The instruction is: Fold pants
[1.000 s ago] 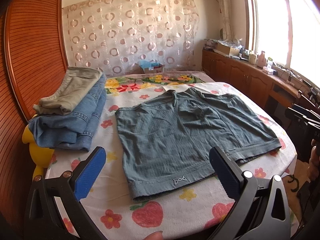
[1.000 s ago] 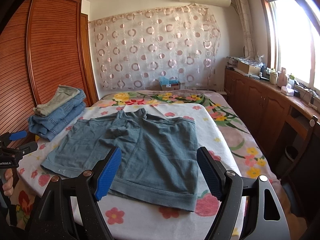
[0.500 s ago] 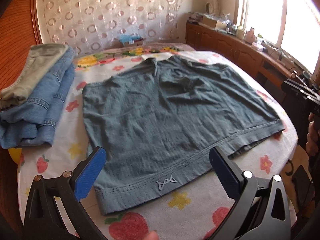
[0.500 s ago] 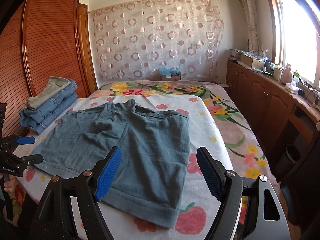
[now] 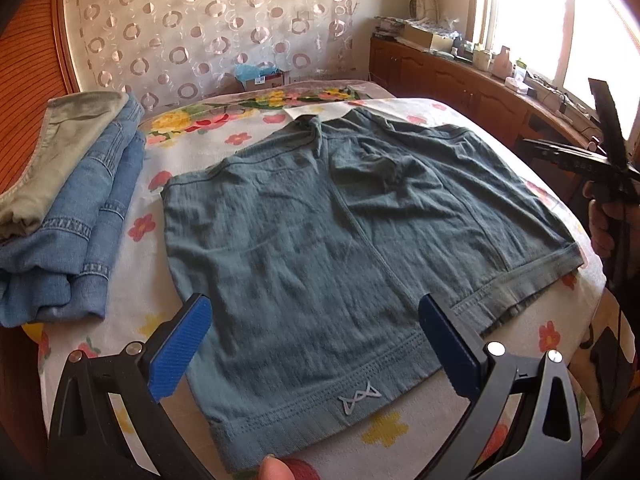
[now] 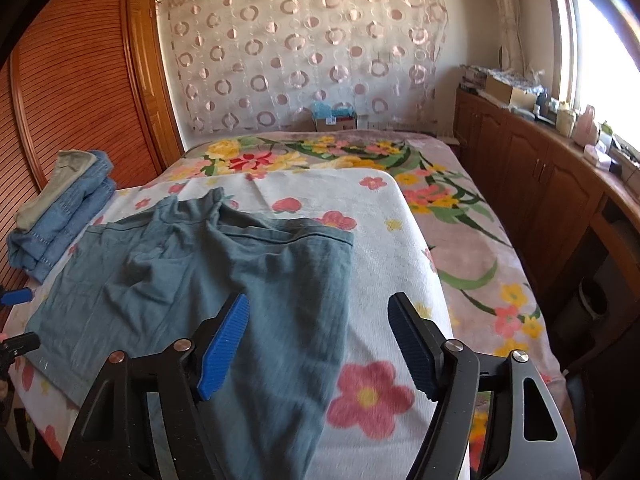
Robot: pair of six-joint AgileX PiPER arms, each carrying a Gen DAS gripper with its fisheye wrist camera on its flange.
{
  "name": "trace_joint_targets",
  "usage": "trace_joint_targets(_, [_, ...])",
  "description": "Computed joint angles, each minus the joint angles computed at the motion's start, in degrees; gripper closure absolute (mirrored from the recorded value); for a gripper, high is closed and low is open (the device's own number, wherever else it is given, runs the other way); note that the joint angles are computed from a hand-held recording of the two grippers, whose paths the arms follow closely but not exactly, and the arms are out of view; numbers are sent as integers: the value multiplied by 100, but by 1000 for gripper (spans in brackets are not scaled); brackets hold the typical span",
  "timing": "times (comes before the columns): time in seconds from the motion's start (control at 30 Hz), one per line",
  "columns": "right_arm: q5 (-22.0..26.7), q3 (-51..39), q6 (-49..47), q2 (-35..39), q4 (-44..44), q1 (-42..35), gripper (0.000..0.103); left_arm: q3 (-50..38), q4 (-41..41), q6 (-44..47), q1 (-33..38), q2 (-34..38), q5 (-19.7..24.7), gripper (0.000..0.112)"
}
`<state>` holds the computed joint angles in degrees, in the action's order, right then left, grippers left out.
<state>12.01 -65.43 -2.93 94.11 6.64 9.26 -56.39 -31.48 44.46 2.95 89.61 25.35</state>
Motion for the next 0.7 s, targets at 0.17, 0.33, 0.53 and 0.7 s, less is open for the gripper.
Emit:
trace_joint_targets(0.17, [729,-849,-635,470,708,-193,42,-354,-107,-22,-43,197,120,9])
trace_joint_targets(0.33, [1295,-1554,-1586,856,1885,-504,52,-479,-573,373,-205,273,143,9])
trace_joint_targets(0.53, [2001,-2228,-1353,1239,1585,-694,58,-683,-683,353,-391,475,286,11])
trace_joint_targets(0.7, [2511,-2676,-1338,1453,1759,-835,67,-683,-1054,668,-444,634,433,12])
